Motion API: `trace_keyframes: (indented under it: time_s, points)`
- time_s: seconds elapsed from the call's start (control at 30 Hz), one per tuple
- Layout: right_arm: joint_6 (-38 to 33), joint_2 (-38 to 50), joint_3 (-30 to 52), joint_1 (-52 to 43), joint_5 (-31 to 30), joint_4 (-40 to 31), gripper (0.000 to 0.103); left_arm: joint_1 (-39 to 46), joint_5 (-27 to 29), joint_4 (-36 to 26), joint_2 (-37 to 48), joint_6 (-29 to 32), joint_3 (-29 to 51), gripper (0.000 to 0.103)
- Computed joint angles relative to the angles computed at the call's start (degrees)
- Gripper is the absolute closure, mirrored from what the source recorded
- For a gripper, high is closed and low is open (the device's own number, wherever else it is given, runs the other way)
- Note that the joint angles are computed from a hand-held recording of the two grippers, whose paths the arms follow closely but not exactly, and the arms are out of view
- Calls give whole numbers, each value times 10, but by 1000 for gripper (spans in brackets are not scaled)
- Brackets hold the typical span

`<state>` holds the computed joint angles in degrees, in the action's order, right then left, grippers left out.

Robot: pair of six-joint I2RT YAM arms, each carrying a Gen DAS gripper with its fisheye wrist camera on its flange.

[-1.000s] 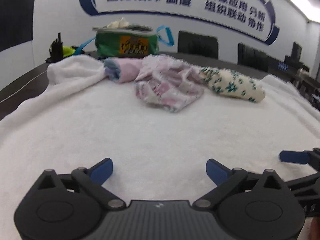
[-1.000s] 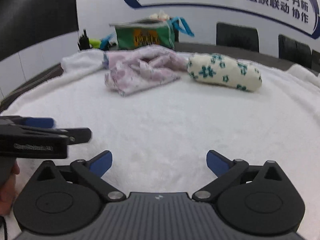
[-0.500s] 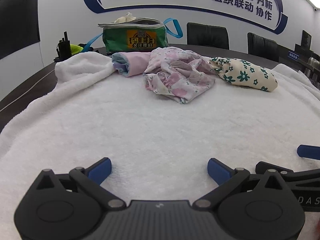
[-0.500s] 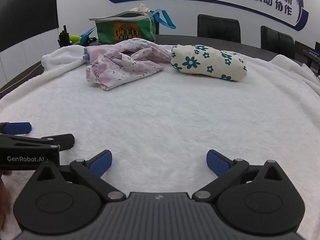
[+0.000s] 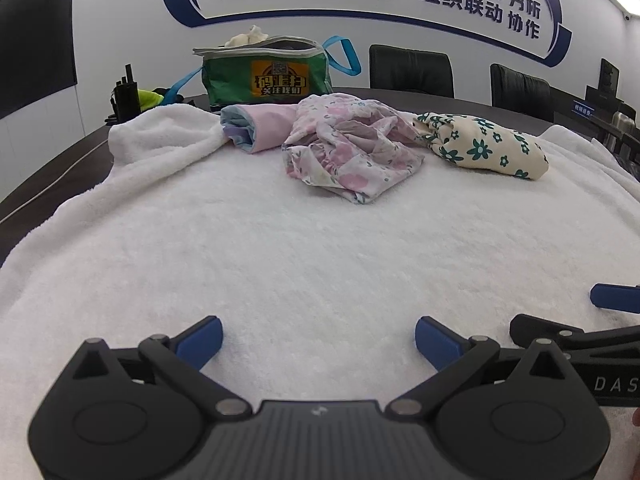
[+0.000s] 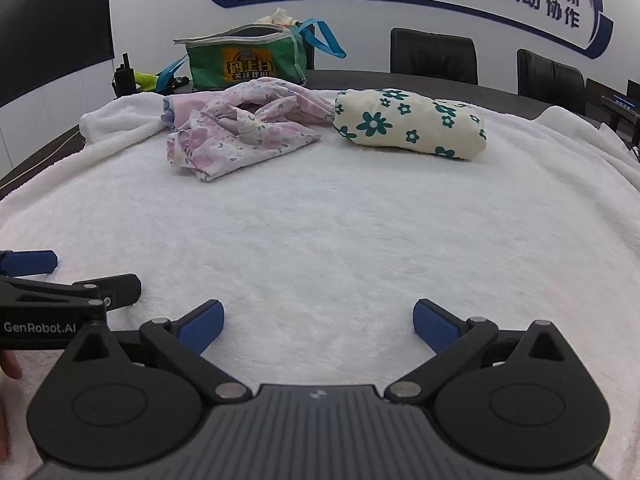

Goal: Fold clothes

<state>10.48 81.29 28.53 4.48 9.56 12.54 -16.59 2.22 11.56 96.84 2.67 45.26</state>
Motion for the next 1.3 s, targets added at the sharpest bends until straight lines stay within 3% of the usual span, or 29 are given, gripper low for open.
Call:
trace_keyframes:
  time_s: [0.7, 1.03, 1.3]
  points:
    - [-4, 0, 2, 2, 2, -4, 1, 12, 25, 2, 11, 1, 9, 0]
    - [-18, -1, 16, -15, -14, -24, 0, -11, -29, 5, 7, 10, 6, 0]
    - [-22, 11, 11, -17, -8, -3, 0, 3, -14, 5, 10, -14, 9, 0]
